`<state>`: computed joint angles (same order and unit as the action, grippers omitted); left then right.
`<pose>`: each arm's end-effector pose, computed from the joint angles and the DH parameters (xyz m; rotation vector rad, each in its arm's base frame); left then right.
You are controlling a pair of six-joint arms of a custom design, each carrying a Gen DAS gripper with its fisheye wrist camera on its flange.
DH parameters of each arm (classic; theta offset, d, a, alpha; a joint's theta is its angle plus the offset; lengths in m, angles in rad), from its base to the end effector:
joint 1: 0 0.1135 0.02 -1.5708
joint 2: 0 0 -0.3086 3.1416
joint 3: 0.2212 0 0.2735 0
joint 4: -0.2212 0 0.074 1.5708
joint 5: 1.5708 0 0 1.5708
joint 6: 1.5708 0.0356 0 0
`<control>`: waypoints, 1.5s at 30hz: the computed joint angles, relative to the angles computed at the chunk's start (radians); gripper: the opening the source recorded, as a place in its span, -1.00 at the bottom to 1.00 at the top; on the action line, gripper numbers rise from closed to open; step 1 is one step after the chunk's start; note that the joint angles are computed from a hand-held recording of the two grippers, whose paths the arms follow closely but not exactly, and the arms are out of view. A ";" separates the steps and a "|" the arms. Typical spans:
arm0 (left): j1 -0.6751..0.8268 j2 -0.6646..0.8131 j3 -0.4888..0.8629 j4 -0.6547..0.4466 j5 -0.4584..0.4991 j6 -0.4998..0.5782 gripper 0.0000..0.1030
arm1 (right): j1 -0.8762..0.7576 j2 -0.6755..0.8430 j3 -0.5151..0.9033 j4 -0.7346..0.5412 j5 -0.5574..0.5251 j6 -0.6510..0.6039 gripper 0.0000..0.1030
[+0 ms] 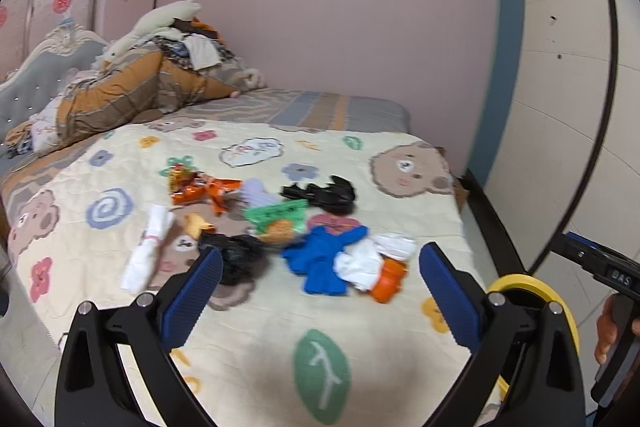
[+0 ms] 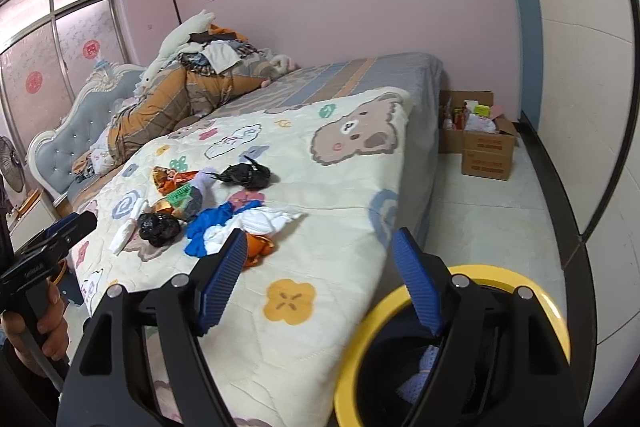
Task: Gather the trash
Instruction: 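Move both open tools back over the trash on the bed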
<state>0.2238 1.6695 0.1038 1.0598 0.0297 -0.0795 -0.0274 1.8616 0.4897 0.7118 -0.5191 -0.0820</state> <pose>0.2027 0.0450 0.1010 -0.2958 2.0558 0.0574 0.3033 0.0094 0.0951 -0.3395 2.1504 0.5146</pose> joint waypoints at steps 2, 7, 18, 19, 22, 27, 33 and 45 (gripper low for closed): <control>0.059 0.010 0.008 0.004 0.021 0.011 0.85 | 0.034 0.012 0.013 -0.005 0.016 0.009 0.41; 0.202 0.049 0.042 -0.004 0.073 0.035 0.85 | 0.113 0.049 0.051 -0.018 0.053 0.026 0.41; 0.409 0.231 0.174 -0.024 0.114 0.065 0.85 | 0.251 0.167 0.147 -0.039 0.146 0.037 0.42; 0.420 0.245 0.190 -0.034 0.114 0.068 0.85 | 0.263 0.178 0.155 -0.040 0.159 0.037 0.42; 0.451 0.294 0.245 -0.074 0.116 0.075 0.85 | 0.305 0.222 0.185 -0.043 0.202 0.032 0.42; 0.494 0.365 0.329 -0.142 0.121 0.067 0.85 | 0.368 0.295 0.252 -0.073 0.252 0.031 0.42; 0.521 0.439 0.412 -0.200 0.100 0.078 0.85 | 0.415 0.365 0.330 -0.125 0.287 0.030 0.42; 0.514 0.534 0.589 -0.334 0.053 0.072 0.85 | 0.476 0.460 0.460 -0.211 0.397 0.030 0.42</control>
